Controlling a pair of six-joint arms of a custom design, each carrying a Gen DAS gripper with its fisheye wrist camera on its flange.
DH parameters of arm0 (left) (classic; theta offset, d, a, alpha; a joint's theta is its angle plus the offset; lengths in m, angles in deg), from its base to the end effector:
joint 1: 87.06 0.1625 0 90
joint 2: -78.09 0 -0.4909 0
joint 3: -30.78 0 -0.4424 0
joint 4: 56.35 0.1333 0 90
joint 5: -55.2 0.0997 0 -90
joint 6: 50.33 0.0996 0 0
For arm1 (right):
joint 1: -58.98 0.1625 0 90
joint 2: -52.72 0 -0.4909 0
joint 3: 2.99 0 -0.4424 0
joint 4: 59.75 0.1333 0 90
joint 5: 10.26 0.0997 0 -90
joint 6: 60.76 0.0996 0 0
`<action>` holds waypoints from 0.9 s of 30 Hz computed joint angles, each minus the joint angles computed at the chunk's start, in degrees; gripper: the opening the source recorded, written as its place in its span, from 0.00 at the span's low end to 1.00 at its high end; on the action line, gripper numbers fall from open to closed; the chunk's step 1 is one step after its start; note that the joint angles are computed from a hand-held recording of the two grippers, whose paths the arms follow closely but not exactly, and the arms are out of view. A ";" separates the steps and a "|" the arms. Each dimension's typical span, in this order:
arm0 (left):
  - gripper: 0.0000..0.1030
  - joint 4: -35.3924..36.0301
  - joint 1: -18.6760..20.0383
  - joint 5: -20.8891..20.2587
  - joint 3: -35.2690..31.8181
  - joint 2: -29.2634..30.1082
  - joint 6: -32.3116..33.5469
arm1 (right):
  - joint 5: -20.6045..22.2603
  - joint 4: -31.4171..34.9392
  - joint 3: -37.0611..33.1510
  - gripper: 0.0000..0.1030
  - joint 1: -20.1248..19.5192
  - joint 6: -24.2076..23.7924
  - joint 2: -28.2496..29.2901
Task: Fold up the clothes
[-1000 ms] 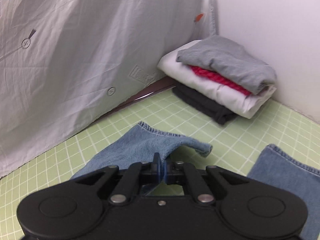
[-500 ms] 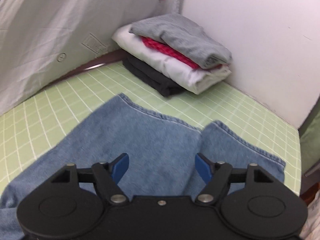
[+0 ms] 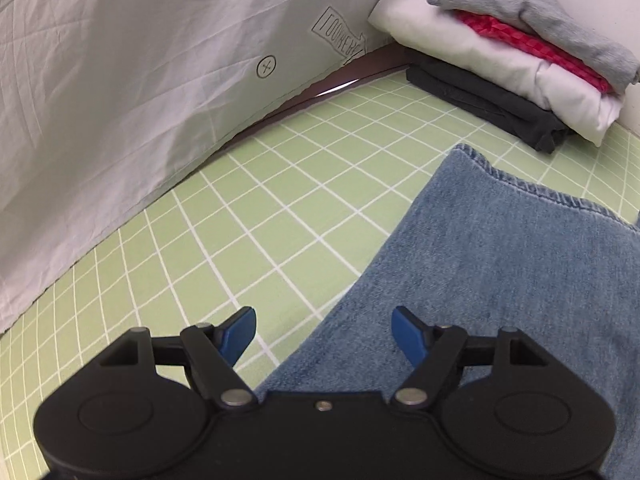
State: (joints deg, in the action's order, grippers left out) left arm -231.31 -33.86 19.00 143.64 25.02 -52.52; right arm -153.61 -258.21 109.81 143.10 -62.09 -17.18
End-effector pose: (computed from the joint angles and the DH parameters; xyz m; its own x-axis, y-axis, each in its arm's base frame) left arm -0.2080 -0.6347 0.1618 -0.6987 0.0512 -0.7136 0.5158 0.7272 -0.4529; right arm -0.0071 -0.5905 0.3885 -0.5198 0.7780 0.3530 0.0303 0.4297 -0.9024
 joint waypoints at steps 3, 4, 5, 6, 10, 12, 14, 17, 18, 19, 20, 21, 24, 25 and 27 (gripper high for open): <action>1.00 -0.96 0.03 0.03 0.12 0.16 0.53 | -1.41 -4.23 0.21 0.68 -0.03 -3.25 1.28; 1.00 -1.29 0.04 0.07 0.15 0.22 0.68 | -1.91 -6.47 0.34 0.57 0.03 -4.84 1.73; 1.00 -1.57 0.03 0.10 0.21 0.27 0.81 | -2.37 -8.74 0.44 0.31 0.08 -6.49 2.18; 1.00 -1.86 0.02 0.14 0.27 0.31 0.93 | -2.80 -10.14 0.58 0.25 0.04 -7.51 2.32; 1.00 -1.56 0.02 0.18 0.19 0.30 0.75 | 0.36 -8.85 2.35 0.01 -1.43 -6.06 -0.51; 1.00 -0.13 -0.01 0.21 -0.13 0.13 -0.08 | 2.06 -9.34 2.43 0.01 -2.04 -7.26 -1.51; 1.00 3.06 -0.03 0.22 -0.84 -0.24 -1.90 | 2.52 -12.50 1.43 0.01 -2.22 -11.45 -1.47; 1.00 10.28 0.09 -1.00 -2.67 -1.34 -6.42 | 3.68 -15.64 -0.70 0.00 -2.61 -13.84 -2.01; 1.00 11.41 0.17 -1.94 -3.09 -1.75 -7.36 | 3.83 -16.24 -1.36 0.00 -2.77 -14.28 -2.06; 1.00 10.84 0.07 -2.47 -3.17 -2.11 -7.15 | 3.78 -16.60 -1.95 0.01 -2.94 -14.64 -2.01; 1.00 10.38 -0.17 -2.28 -3.29 -2.40 -6.87 | 3.74 -16.97 -2.54 0.00 -3.11 -15.00 -1.95; 1.00 10.05 -0.44 -1.83 -3.35 -2.74 -6.33 | 3.70 -17.32 -3.15 0.00 -3.28 -15.37 -1.88; 1.00 13.85 -0.96 -0.34 -3.93 -4.30 -4.91 | 4.17 -16.28 -3.70 0.01 -4.02 -14.28 -2.35; 1.00 15.82 -1.05 0.60 -3.90 -4.93 -5.51 | 4.33 -15.82 -3.41 0.01 -4.22 -13.71 -2.53; 1.00 19.55 -1.02 1.86 -3.58 -6.42 -8.22 | 4.53 -15.23 -2.83 0.01 -4.54 -12.95 -2.82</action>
State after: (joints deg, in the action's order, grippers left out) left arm -211.76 -34.88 20.86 140.06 18.59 -60.74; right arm -149.08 -273.43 106.98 138.55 -75.05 -20.00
